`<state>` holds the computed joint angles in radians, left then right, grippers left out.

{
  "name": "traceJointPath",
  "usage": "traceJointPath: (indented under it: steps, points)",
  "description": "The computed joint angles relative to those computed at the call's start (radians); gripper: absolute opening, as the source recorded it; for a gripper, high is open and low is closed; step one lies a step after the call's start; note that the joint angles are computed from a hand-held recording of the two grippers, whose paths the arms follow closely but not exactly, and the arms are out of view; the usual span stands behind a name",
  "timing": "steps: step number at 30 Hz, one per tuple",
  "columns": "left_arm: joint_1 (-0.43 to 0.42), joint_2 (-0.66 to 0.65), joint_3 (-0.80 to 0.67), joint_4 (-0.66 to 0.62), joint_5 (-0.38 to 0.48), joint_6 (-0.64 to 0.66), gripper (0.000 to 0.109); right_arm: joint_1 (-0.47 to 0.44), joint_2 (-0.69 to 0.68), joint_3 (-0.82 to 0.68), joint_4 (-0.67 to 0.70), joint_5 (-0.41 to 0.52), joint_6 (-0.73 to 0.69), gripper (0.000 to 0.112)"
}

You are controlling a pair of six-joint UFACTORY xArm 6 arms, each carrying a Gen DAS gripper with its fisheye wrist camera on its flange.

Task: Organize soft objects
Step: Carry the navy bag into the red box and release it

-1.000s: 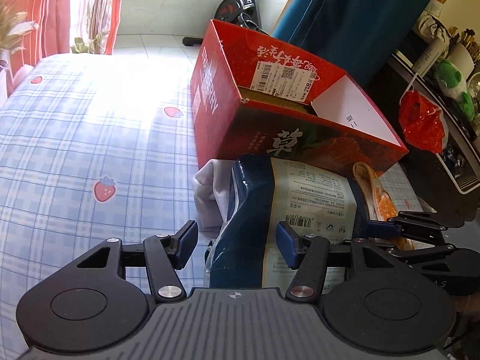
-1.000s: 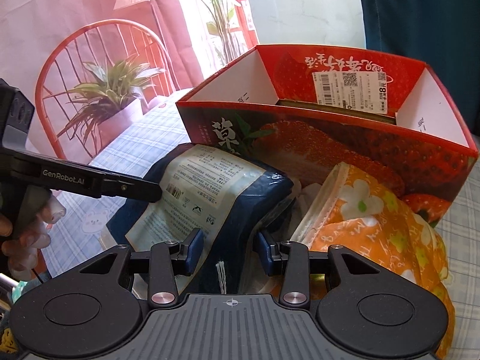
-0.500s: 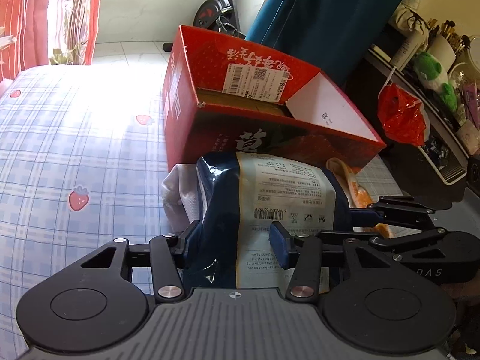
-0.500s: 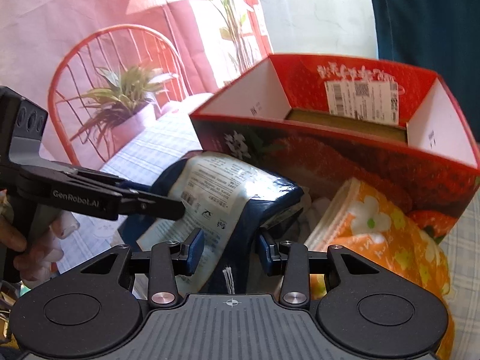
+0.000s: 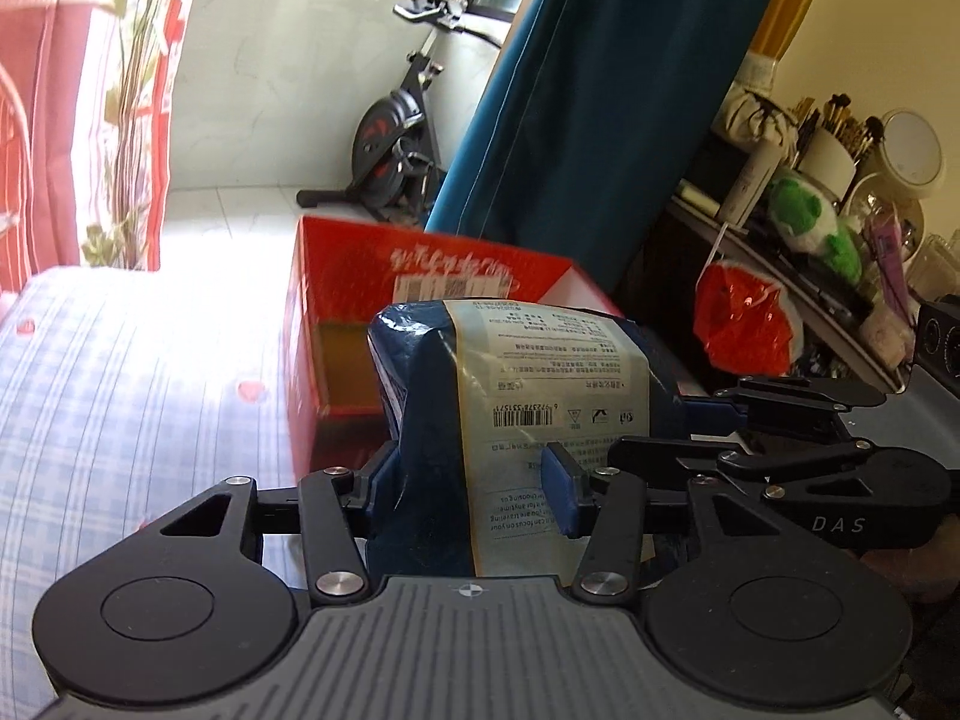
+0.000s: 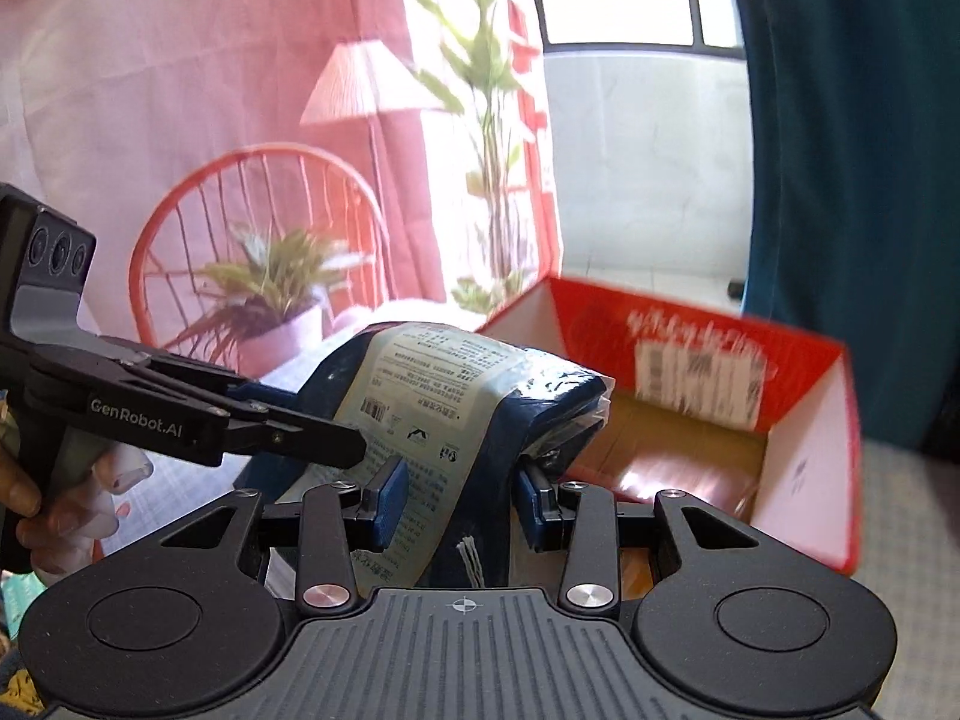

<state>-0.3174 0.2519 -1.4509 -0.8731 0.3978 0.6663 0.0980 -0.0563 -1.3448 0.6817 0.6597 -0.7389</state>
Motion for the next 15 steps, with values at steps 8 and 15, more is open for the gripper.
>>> traceJointPath:
  steps: [8,15]
  points:
    - [-0.017,0.086,-0.166,0.003,-0.003,-0.031,0.052,-0.031,0.091,-0.173,-0.015,-0.001,-0.049,0.036]
    - [-0.027,0.202,-0.335,0.110,-0.005,-0.135,0.052,-0.047,0.212,-0.332,-0.070,-0.011,-0.037,0.036]
